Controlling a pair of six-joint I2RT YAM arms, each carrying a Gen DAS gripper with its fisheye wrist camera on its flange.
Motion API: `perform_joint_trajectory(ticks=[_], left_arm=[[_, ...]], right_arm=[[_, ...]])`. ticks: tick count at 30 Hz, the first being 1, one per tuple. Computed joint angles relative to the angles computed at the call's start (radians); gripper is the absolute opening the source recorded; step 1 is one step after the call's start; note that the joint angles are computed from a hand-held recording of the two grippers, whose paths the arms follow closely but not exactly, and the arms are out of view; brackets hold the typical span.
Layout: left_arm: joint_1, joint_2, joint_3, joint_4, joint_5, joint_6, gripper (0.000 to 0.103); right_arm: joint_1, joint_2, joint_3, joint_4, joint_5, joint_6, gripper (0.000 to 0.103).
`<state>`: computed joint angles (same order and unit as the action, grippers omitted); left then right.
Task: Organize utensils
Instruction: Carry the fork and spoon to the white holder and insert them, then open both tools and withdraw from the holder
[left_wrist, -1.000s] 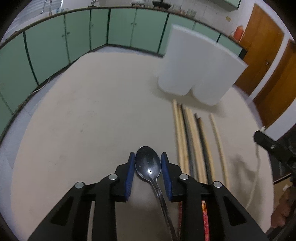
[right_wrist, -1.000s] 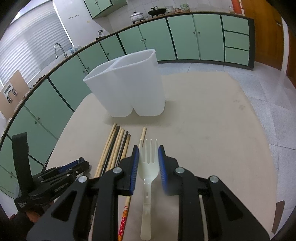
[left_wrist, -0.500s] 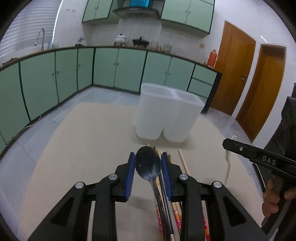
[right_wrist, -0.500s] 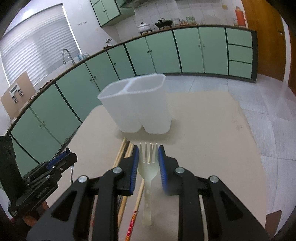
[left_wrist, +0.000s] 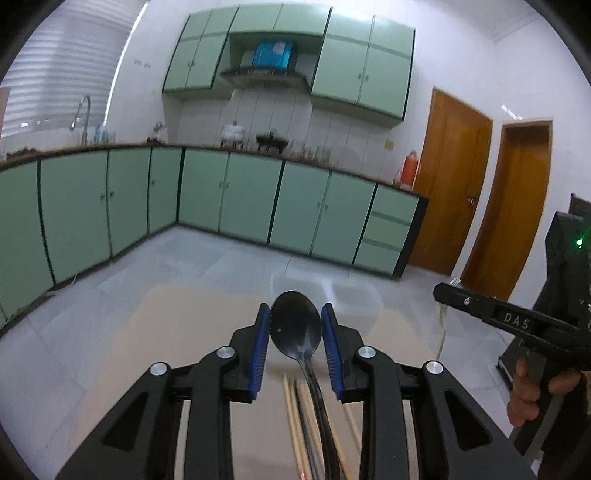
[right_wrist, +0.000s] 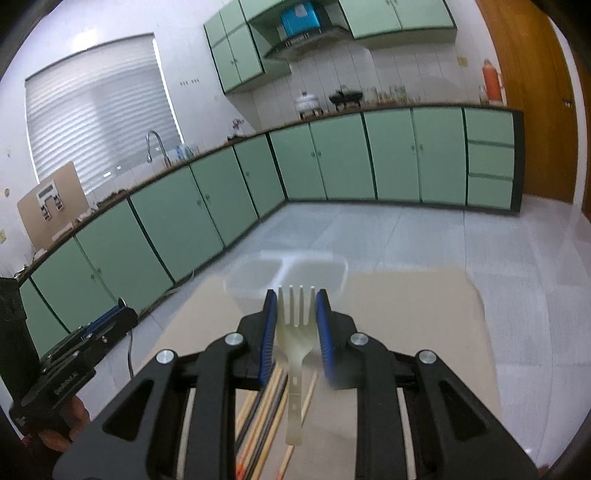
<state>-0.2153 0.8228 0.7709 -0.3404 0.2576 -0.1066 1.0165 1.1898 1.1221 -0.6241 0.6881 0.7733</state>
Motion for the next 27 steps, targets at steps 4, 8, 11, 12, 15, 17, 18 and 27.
perform_joint_trajectory(ticks=[4,8,11,12,15,17,18,27], left_arm=[[-0.04,0.128,0.102,0.138,-0.038,-0.001,0.028],[-0.075,0.271,0.213,0.245,-0.071,-0.006,0.028],[-0.101,0.378,0.285,0.316,-0.11,-0.003,0.028],[-0.111,0.407,0.301,0.337,-0.127,-0.001,0.028],[-0.137,0.497,0.318,0.43,-0.186,0.023,0.028],[-0.151,0.56,0.319,0.5,-0.215,0.031,0.028],[-0.156,0.586,0.318,0.527,-0.227,0.03,0.028],[-0.177,0.751,0.328,0.59,-0.273,0.019,0.028]], right_arm=[[-0.089,0.014,0.069,0.058,-0.036,-0.144,0.021],[-0.201,0.047,0.13,0.131,-0.13,-0.245,0.021],[-0.284,0.079,0.148,0.186,-0.202,-0.282,0.021],[-0.306,0.088,0.147,0.205,-0.218,-0.292,0.021],[-0.363,0.128,0.141,0.267,-0.245,-0.317,0.021],[-0.397,0.162,0.132,0.309,-0.26,-0.322,0.021],[-0.41,0.179,0.129,0.326,-0.263,-0.325,0.021],[-0.428,0.279,0.068,0.412,-0.277,-0.3,0.022]])
